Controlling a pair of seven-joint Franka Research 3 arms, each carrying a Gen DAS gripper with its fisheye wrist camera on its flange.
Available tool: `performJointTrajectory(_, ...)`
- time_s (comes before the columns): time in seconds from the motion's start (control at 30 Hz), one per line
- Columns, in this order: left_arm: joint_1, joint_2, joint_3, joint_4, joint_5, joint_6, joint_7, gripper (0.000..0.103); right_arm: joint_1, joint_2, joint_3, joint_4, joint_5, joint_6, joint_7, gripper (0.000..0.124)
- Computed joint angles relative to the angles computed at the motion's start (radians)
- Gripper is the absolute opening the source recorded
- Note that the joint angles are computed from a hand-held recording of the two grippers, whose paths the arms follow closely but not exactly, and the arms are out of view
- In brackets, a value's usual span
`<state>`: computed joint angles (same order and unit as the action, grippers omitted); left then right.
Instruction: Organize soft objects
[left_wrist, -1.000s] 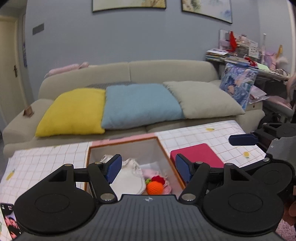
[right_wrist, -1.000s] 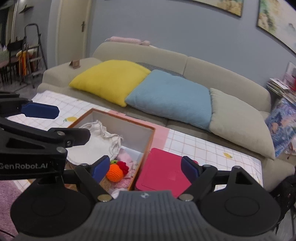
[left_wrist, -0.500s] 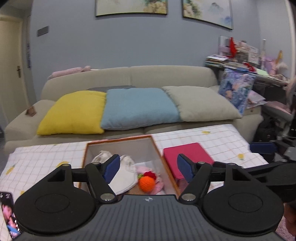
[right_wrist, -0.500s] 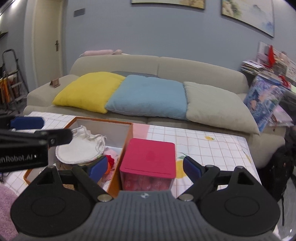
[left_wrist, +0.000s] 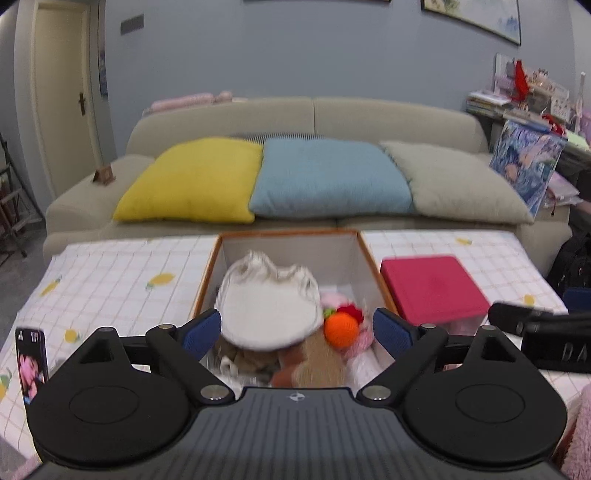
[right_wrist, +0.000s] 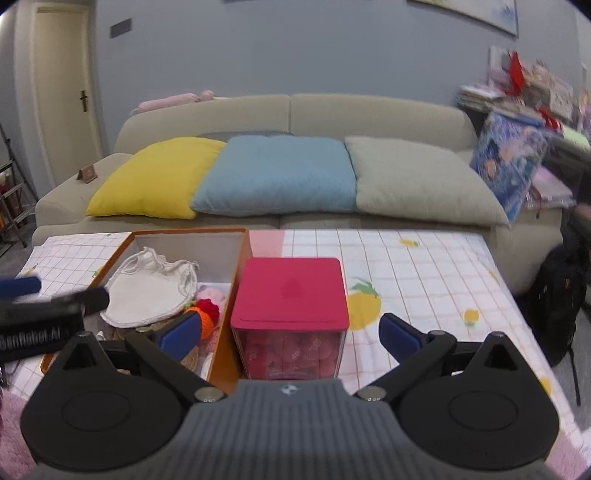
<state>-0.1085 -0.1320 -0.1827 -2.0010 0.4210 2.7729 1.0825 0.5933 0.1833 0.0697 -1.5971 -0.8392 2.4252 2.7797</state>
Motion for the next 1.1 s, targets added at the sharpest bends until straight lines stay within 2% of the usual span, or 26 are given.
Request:
performJointTrajectory(0.17,-0.013,-0.014,0.002,-0.021,-0.034,-0.009,0.036,0.103,0.0,0.001,0.002,-0.001,0.031,-0.016,-0.005,0.1)
performJointTrajectory(0.27,-0.001,-0.02,-0.014,-0.026,0.026,-0.018,-0.001,0.103,0.003,0.002,0.003,0.0,0.035,-0.028,-0.002,0.1)
performJointTrajectory(0.37,-0.008,-0.014,-0.006,-0.017,0.0,-0.026,0.002,0.103,0.004,0.0,0.003,-0.004,0.032,-0.027,0.001,0.1)
performJointTrajectory(0.53,0.003,-0.016,-0.011,-0.016,0.041,-0.036,-0.037,0.103,0.005,0.001,0.005,-0.003,0.034,-0.026,-0.011,0.1)
performJointTrajectory(1.1,0.001,-0.021,-0.005,-0.02,0.031,-0.032,-0.034,0.103,0.004,-0.007,0.007,-0.015,0.033,-0.021,-0.012,0.1)
